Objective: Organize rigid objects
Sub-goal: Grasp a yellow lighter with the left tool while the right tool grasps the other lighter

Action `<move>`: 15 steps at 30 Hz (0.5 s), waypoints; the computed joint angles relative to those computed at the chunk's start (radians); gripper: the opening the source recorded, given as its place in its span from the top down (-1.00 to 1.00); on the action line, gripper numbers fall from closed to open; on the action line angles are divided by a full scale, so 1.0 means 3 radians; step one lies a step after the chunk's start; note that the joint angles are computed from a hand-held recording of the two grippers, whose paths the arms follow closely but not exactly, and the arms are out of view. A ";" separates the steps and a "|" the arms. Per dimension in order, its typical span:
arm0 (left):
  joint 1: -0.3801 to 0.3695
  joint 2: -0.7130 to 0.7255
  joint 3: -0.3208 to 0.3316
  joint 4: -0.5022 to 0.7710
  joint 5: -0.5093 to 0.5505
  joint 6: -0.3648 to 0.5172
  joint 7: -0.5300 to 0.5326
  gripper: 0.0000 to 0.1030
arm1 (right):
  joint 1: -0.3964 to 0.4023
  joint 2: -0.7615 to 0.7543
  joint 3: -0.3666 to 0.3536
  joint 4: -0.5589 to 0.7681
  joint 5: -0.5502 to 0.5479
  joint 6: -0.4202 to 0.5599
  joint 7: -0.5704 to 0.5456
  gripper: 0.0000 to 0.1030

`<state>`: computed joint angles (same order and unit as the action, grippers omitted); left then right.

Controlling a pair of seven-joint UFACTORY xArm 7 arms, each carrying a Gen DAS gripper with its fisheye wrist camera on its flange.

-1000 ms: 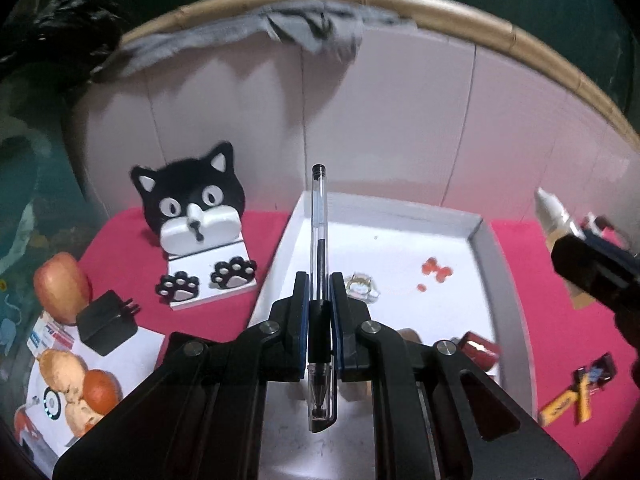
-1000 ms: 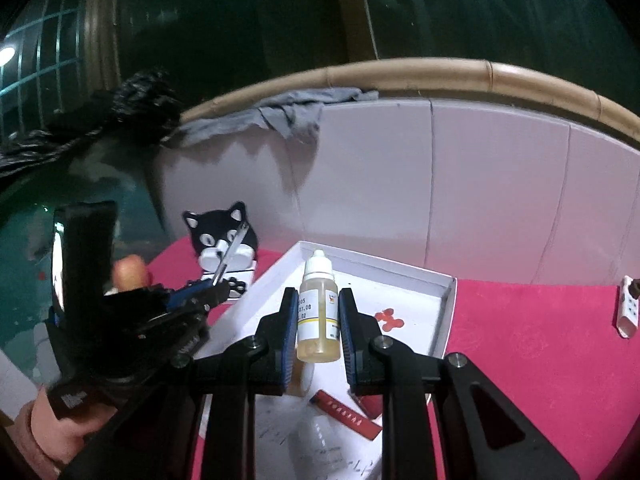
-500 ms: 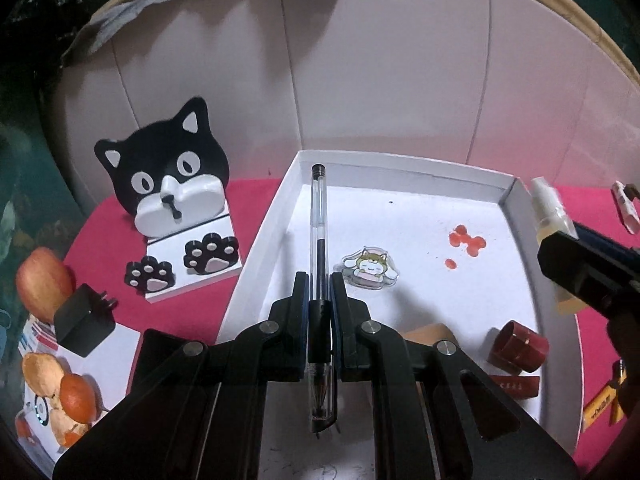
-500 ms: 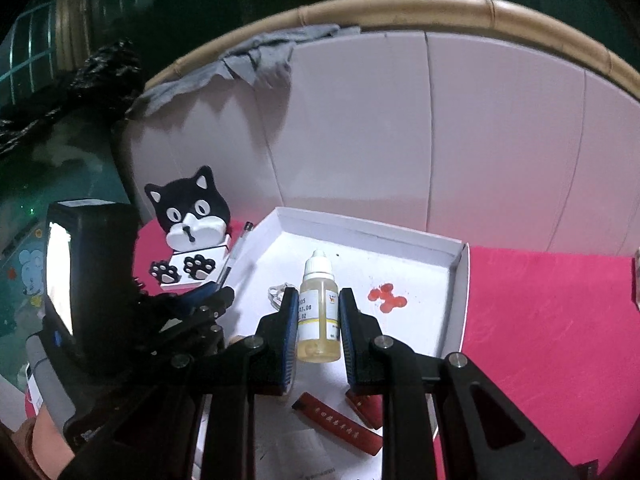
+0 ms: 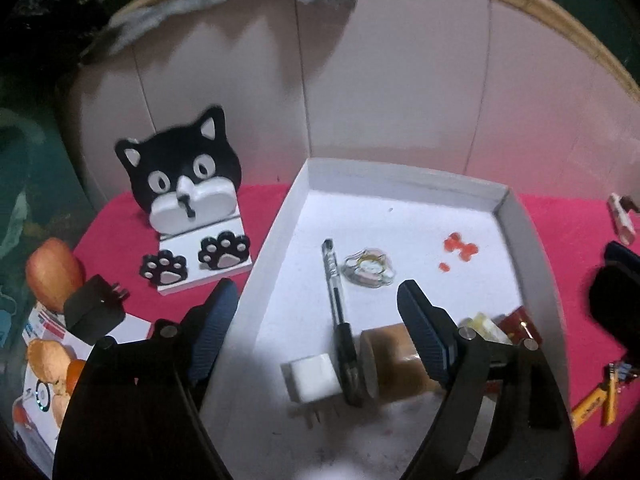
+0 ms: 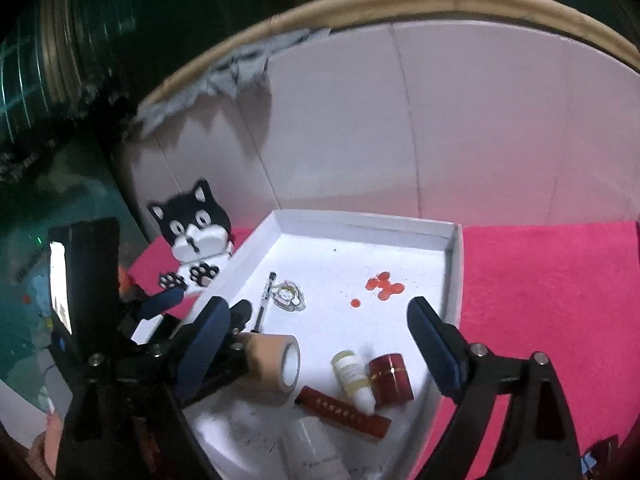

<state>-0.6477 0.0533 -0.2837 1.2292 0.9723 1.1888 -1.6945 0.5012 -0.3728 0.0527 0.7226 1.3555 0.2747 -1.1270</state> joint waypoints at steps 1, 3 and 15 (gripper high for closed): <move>-0.0027 -0.0020 -0.0022 -0.0004 0.0048 0.0022 -0.0031 -0.61 | -0.0006 -0.0115 -0.0073 -0.0063 0.0106 0.0012 -0.0126 -1.00; -0.0082 -0.0036 -0.0071 0.0004 0.0162 0.0035 -0.0081 -0.61 | -0.0084 -0.0288 -0.0154 -0.0167 0.0129 0.0041 -0.0183 -1.00; -0.0352 0.0704 -0.0072 0.0617 0.0202 -0.1389 0.0919 -0.61 | -0.0913 -0.1014 -0.1088 -0.0691 -0.0374 0.0444 -0.0003 -1.00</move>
